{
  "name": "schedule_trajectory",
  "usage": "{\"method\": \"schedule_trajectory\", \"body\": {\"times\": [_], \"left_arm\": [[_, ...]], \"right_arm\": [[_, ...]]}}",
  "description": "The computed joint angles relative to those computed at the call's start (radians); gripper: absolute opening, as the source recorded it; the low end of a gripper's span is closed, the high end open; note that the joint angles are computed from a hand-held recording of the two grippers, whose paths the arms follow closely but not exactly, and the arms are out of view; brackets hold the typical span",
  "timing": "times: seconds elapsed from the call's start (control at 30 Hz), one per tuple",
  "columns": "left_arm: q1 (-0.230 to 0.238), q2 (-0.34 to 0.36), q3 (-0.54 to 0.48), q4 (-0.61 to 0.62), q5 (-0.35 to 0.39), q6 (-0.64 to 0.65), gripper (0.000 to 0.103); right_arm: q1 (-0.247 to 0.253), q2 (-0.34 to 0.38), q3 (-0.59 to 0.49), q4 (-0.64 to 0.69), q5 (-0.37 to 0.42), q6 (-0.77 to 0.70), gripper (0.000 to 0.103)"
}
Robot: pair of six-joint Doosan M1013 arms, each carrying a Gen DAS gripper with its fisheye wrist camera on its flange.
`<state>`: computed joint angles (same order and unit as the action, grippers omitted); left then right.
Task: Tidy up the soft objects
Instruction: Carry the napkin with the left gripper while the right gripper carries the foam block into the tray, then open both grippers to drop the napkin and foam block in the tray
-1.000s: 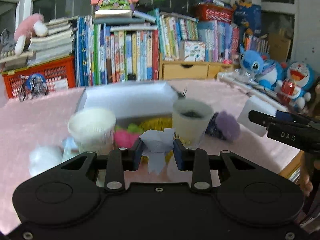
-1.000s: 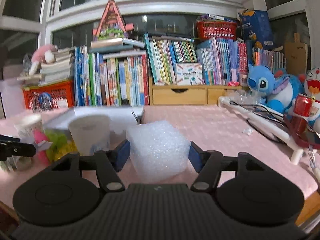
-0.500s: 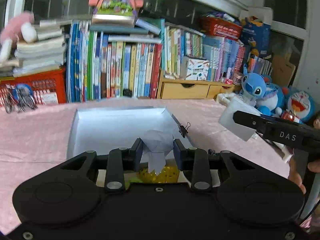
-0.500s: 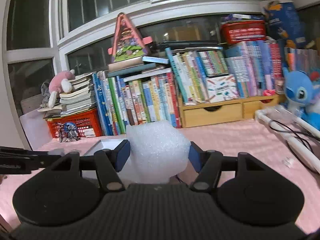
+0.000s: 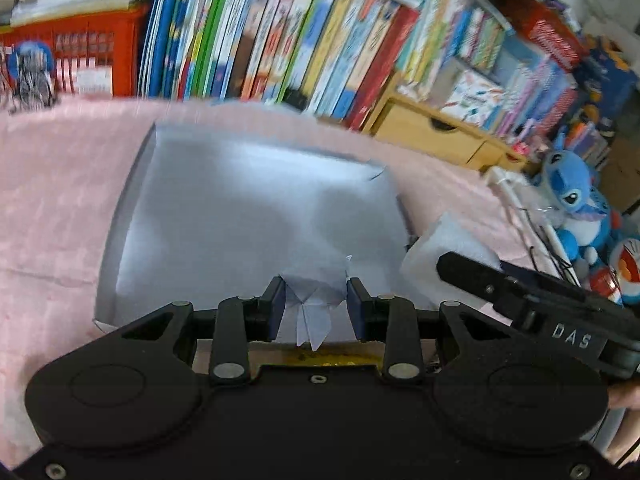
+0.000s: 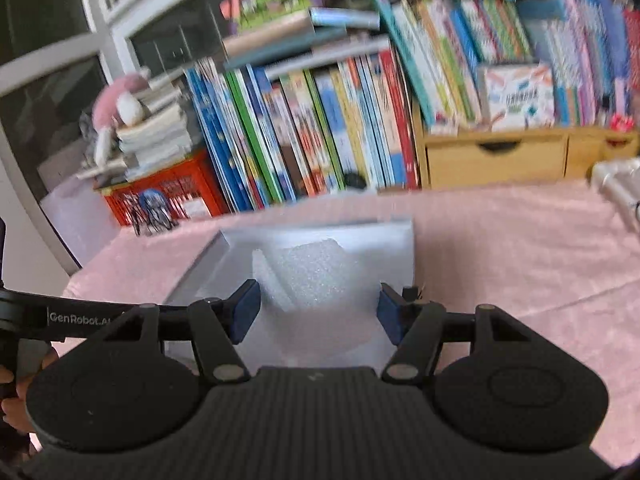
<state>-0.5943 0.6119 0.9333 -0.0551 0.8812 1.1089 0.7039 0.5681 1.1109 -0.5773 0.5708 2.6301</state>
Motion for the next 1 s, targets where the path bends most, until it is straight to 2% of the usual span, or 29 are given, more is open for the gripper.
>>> {"method": "schedule_trajectory", "body": {"times": [0.13,0.27,0.4,0.7,1.0], "left_arm": [[0.007,0.053,-0.072,-0.013,0.076,-0.02,0.031],[0.008,0.098,-0.139,-0.003,0.142,-0.048,0.031],[0.01,0.129,-0.187,-0.011,0.186,-0.053,0.031],[0.012,0.173,-0.251,-0.021,0.269,-0.051,0.031],[0.013,0.189,-0.275,-0.024,0.29,-0.054,0.031]], "right_arm": [[-0.024,0.036,-0.046,0.166,0.033,-0.128,0.067],[-0.034,0.065,-0.086,0.222,0.081,-0.168,0.067],[-0.041,0.079,-0.105,0.282,0.095,-0.225,0.067],[-0.037,0.117,-0.165,0.315,0.173,-0.305,0.067],[-0.037,0.134,-0.195,0.325,0.21,-0.316,0.07]]}}
